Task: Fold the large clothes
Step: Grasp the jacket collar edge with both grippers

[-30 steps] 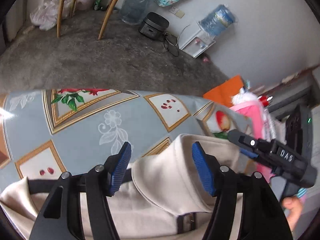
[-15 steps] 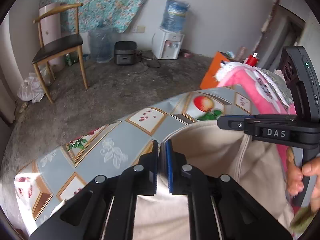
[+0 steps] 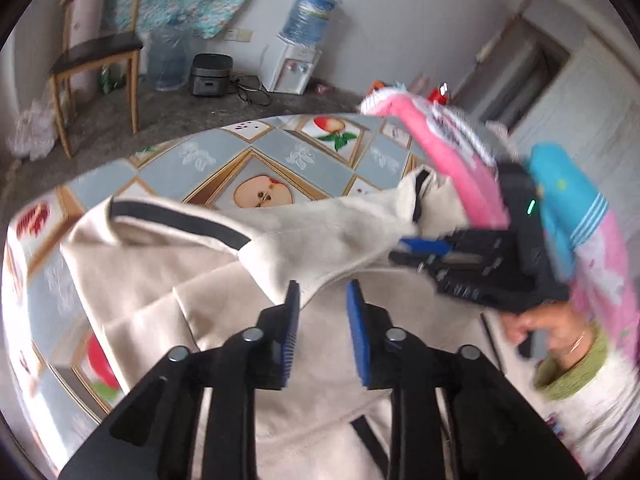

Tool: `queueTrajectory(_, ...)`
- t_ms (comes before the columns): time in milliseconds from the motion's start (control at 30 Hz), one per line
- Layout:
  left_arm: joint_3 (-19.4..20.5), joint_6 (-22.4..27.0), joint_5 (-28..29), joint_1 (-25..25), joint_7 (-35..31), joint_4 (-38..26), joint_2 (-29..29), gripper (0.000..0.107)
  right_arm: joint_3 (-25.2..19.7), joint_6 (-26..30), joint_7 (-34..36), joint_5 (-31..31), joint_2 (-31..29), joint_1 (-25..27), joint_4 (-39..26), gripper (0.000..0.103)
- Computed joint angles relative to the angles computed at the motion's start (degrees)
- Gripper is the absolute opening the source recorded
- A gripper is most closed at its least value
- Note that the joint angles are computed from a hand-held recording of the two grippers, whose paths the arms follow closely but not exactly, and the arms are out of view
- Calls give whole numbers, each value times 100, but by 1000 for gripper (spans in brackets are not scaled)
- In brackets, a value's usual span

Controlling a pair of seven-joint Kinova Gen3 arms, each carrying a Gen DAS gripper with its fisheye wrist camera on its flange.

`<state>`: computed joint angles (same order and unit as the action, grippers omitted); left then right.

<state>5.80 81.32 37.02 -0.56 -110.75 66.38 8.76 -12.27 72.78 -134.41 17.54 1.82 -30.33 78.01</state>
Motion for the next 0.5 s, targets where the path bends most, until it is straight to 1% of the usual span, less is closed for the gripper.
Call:
queueTrajectory(33,42,-3,190,-167,79,87,-12,30,47,-56,-40,-76,-78,-24,69,28)
queueTrajectory(67,159,-8,287,-350,224,96,12,33,19,-172,-57,-245,-201,58,178,39)
queueTrajectory(100,184,-16,335,-426,452,66,56,37,-49,-320,-66,-461,-342,244,267,49)
queueTrajectory(133,103,16,396,-397,685,9,133,40,-10,-484,-100,-673,-510,338,375,67)
queueTrajectory(167,-85,71,466,-265,918,-99,245,44,134,-686,-88,-906,-688,325,513,74)
queueTrajectory(200,-351,126,621,-118,1151,-175,361,45,380,-908,-107,-1139,-869,206,656,74)
queueTrajectory(233,-510,149,745,-32,1384,-224,467,46,542,-1067,-166,-1372,-1012,193,761,74)
queueTrajectory(267,-563,150,777,21,1617,-293,568,46,605,-1133,-228,-1605,-1099,286,794,74)
queueTrajectory(300,-510,140,720,32,1782,-375,653,46,775,-1221,-317,-1838,-1156,305,848,74)
queueTrajectory(333,-351,127,580,5,1917,-468,748,46,1040,-1364,-423,-2071,-1212,226,951,74)
queueTrajectory(367,-85,135,371,-93,2062,-580,845,46,1281,-1486,-518,-2304,-1246,174,1045,74)
queueTrajectory(400,75,169,164,-117,2236,-685,951,46,1421,-1515,-519,-2537,-1209,228,1071,74)
queueTrajectory(433,129,195,30,-64,2374,-761,1052,46,1454,-1452,-480,-2725,-1099,386,1045,74)
queueTrajectory(500,143,147,-178,10,2595,-801,1173,46,1239,-1341,-418,-2970,-868,852,987,71)
